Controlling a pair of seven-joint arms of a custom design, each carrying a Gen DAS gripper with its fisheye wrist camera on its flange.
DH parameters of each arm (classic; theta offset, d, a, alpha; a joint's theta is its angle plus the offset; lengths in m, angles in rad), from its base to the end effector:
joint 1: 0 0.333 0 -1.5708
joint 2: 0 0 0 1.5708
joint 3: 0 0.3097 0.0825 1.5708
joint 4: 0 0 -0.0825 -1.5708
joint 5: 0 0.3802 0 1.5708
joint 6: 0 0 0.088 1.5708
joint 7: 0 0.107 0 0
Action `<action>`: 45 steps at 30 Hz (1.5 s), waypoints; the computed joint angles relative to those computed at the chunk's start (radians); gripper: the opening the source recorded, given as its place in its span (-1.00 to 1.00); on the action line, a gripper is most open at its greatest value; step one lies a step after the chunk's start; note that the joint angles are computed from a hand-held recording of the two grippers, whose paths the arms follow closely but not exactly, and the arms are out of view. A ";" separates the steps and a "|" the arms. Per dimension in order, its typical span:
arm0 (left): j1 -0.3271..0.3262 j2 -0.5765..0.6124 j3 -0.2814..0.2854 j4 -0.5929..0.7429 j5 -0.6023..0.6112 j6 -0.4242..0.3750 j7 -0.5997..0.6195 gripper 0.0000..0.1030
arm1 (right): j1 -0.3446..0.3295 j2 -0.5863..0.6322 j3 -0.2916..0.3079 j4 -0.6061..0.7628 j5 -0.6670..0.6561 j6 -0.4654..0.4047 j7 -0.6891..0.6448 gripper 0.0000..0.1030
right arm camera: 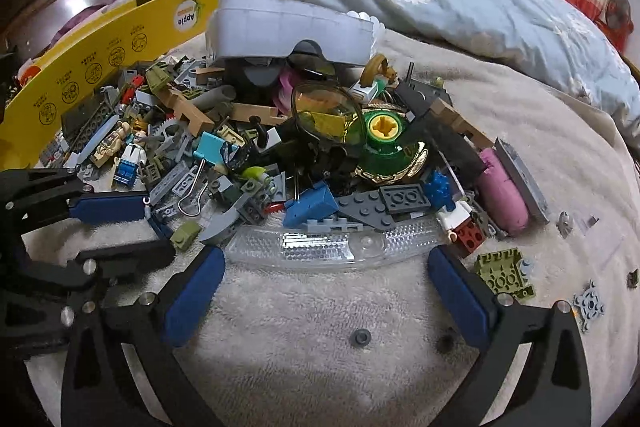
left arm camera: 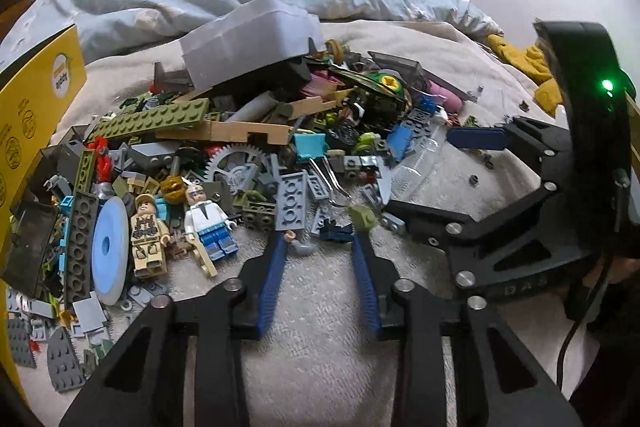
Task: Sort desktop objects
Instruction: 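Lower the right tool toward the clear plastic strip while the left tool hovers over the pile, then grasp the clear plastic strip with the right tool and lift it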
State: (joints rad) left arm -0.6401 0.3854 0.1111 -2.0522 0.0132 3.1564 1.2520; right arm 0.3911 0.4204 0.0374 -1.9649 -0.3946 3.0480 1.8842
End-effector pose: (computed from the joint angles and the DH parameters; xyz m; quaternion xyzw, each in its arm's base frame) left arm 0.5481 -0.3277 0.3313 -0.5749 0.7381 -0.3226 0.1437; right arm 0.5830 0.2968 0.3284 -0.8091 0.4871 -0.1970 0.2633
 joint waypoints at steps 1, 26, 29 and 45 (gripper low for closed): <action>0.020 0.001 -0.020 0.001 -0.009 0.004 0.004 -0.43 | -0.013 0.000 0.013 -0.001 0.004 0.001 -0.016 1.00; 0.041 0.004 -0.059 -0.019 -0.195 0.054 0.087 -0.65 | -0.217 0.020 0.224 0.012 0.244 -0.015 -0.380 1.00; 0.060 0.005 -0.077 -0.018 -0.197 0.056 0.087 -0.65 | -0.122 0.005 0.118 -0.001 0.184 0.038 -0.339 1.00; 0.096 0.010 -0.116 -0.013 -0.210 0.058 0.105 -0.65 | -0.141 0.066 0.148 0.105 0.214 -0.084 -0.402 1.00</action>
State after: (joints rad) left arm -0.5443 0.3954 -0.0046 -2.0654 -0.1969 3.2149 1.3570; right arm 0.2506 0.4865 0.1852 -1.8599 -0.1808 2.9637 1.4820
